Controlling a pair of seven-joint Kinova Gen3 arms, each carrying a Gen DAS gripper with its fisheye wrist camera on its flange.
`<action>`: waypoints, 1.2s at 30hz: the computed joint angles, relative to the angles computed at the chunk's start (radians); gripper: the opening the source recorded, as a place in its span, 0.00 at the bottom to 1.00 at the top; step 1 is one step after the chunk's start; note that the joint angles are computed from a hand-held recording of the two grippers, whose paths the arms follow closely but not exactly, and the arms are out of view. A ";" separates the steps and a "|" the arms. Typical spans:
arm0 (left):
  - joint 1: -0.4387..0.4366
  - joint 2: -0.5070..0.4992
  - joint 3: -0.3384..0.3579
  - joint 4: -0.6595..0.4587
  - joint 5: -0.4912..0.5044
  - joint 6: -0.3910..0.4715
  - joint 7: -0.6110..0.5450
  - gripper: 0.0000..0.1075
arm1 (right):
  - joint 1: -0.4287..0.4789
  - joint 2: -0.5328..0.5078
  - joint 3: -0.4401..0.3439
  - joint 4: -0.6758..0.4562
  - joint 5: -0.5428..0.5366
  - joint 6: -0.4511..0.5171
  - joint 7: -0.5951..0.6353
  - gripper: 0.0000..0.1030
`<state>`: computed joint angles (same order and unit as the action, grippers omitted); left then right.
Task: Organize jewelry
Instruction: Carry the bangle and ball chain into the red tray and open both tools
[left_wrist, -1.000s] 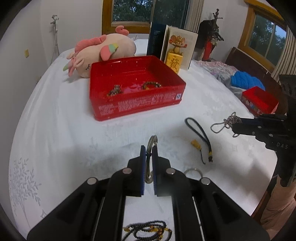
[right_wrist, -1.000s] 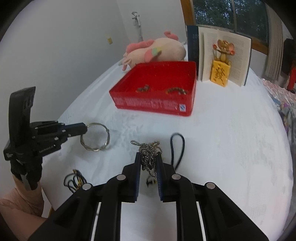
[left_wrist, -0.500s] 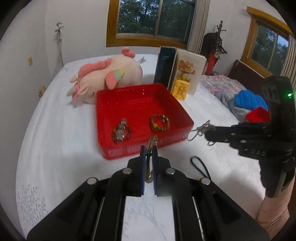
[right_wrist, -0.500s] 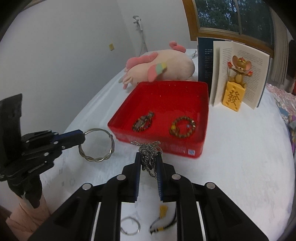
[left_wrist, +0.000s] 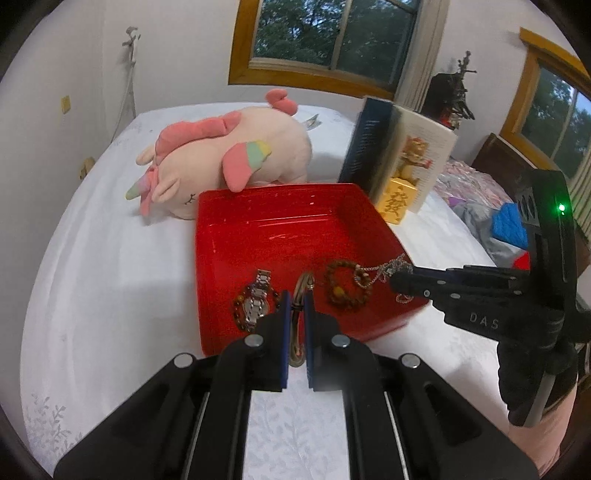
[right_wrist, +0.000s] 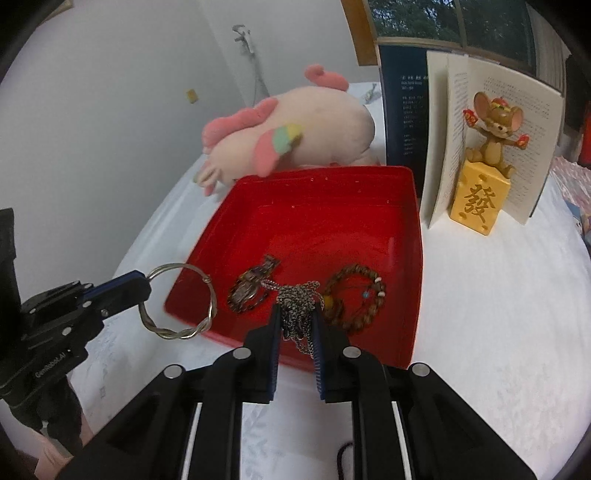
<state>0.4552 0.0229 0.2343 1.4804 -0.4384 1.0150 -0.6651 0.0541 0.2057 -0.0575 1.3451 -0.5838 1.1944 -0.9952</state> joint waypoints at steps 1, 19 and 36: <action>-0.008 0.009 -0.007 -0.002 0.012 -0.007 -0.008 0.05 | -0.011 0.019 0.000 -0.014 0.013 -0.002 -0.018 0.15; -0.083 0.155 -0.109 -0.043 0.208 -0.111 -0.170 0.04 | -0.084 0.211 -0.045 -0.193 0.171 0.019 -0.195 0.15; -0.079 0.121 -0.112 -0.028 0.220 -0.124 -0.170 0.32 | -0.095 0.143 -0.047 -0.134 0.209 -0.044 -0.189 0.28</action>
<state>0.3765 0.1442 0.1223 1.4526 -0.2186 0.8908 -0.8347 -0.0409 0.3487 -0.1041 1.2110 -0.3745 1.1502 -1.1842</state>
